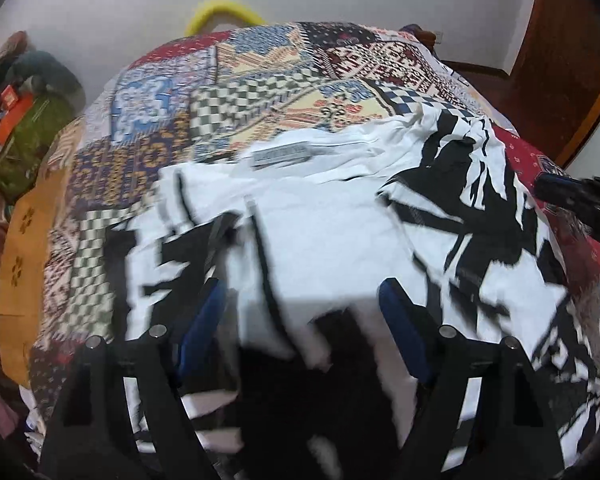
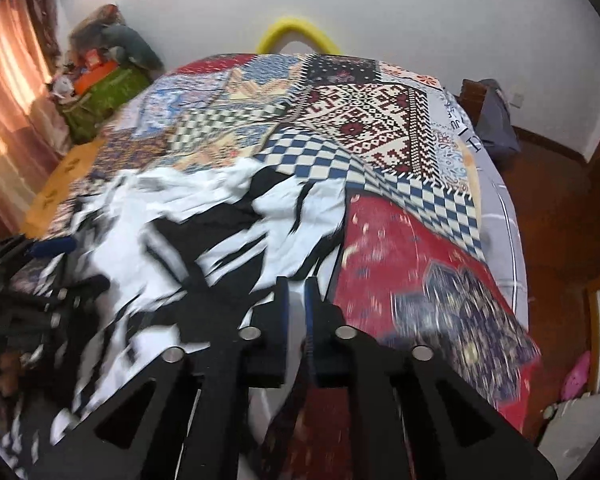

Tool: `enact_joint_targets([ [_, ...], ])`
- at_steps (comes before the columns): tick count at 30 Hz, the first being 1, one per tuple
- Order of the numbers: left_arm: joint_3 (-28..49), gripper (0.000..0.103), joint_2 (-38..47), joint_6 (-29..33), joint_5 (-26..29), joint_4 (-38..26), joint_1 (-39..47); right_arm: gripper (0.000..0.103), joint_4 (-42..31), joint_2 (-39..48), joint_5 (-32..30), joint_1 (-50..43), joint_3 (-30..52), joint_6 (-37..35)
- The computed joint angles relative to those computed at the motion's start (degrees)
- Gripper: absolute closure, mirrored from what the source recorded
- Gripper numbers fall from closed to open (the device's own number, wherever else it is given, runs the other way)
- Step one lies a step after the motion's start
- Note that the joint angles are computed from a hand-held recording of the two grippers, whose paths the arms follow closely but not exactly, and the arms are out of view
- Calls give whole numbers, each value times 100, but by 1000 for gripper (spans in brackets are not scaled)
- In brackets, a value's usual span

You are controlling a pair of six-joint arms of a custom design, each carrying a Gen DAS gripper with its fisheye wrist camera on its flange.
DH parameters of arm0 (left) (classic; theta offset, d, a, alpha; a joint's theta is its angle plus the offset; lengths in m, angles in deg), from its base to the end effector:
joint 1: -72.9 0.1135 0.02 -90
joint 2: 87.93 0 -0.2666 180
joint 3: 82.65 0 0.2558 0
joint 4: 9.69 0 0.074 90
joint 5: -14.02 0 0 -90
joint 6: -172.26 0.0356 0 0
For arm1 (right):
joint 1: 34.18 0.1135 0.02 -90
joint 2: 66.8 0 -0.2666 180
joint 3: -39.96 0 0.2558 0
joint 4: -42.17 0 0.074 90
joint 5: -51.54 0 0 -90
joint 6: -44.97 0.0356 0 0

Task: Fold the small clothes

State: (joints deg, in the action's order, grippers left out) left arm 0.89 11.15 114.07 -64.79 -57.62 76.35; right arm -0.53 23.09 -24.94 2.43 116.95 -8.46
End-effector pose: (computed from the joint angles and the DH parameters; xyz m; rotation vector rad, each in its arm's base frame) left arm 0.3569 0.0146 0.2108 0.7065 2.5469 -0.0580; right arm 0.2700 0.1902 0.2334 0.0914 2.5146 0.2247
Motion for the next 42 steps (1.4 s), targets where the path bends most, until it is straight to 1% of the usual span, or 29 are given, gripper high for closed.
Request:
enact_joint_targets([
  [1,-40,23,-130,130,59,-55,157,79,-36,-136,11,79,-71,43],
  [3,-107,23,-362,392,190,-183,511,69,-202,-606,146,368,-321,182],
  [4,-90,23,-424,520,263,-290,697,66,-272,-779,244,520,-412,243],
  [8,96,23,-516,1182,574,-883,1710,63,-815,-1287,611,1178,-617,641],
  [13,274,23,-406,1970,699,-1295,2887,54,-1223,-1685,891,1937,-944,1374],
  [16,377,23,-250,2487,820,-1549,3567,50,-1307,-1828,1059,2490,-1264,2134],
  [18,400,23,-139,2806,822,-1697,3921,50,-1344,-1853,1109,2751,-1433,2570],
  [22,343,23,98,3366,715,-1928,4496,50,-1230,-1983,982,3128,-2002,3512],
  [26,295,22,266,3827,620,-2223,4899,50,-980,-2024,782,3374,-2389,4052],
  [28,272,22,258,4009,743,-2327,5112,50,-846,-1957,773,3559,-2479,4259],
  [29,336,22,296,4110,796,-2475,5210,50,-817,-1917,805,3624,-2478,4298],
  [30,395,24,334,4157,831,-2586,5267,50,-777,-1876,817,3673,-2462,4283],
  [31,459,28,389,4211,884,-2724,5337,52,-708,-1871,801,3705,-2455,4271],
  [32,553,40,468,4266,930,-2899,5387,57,-593,-1879,790,3734,-2483,4284],
  [33,653,53,564,4313,962,-3123,5416,67,-453,-1837,767,3750,-2487,4268],
  [34,705,59,609,4329,983,-3280,5422,78,-405,-1800,767,3759,-2470,4230],
  [35,676,73,574,4326,1000,-3295,5420,86,-405,-1728,779,3772,-2382,4149],
  [36,577,89,468,4312,990,-3245,5379,97,-434,-1668,785,3770,-2307,4094],
  [38,407,96,244,4301,974,-3121,5296,97,-458,-1593,783,3702,-2146,3927],
  [40,391,98,112,4297,1059,-3074,5223,98,-622,-1520,957,3731,-1869,3664],
  [42,455,98,-44,4181,1276,-3042,5099,98,-819,-1517,1182,3746,-1570,3442],
])
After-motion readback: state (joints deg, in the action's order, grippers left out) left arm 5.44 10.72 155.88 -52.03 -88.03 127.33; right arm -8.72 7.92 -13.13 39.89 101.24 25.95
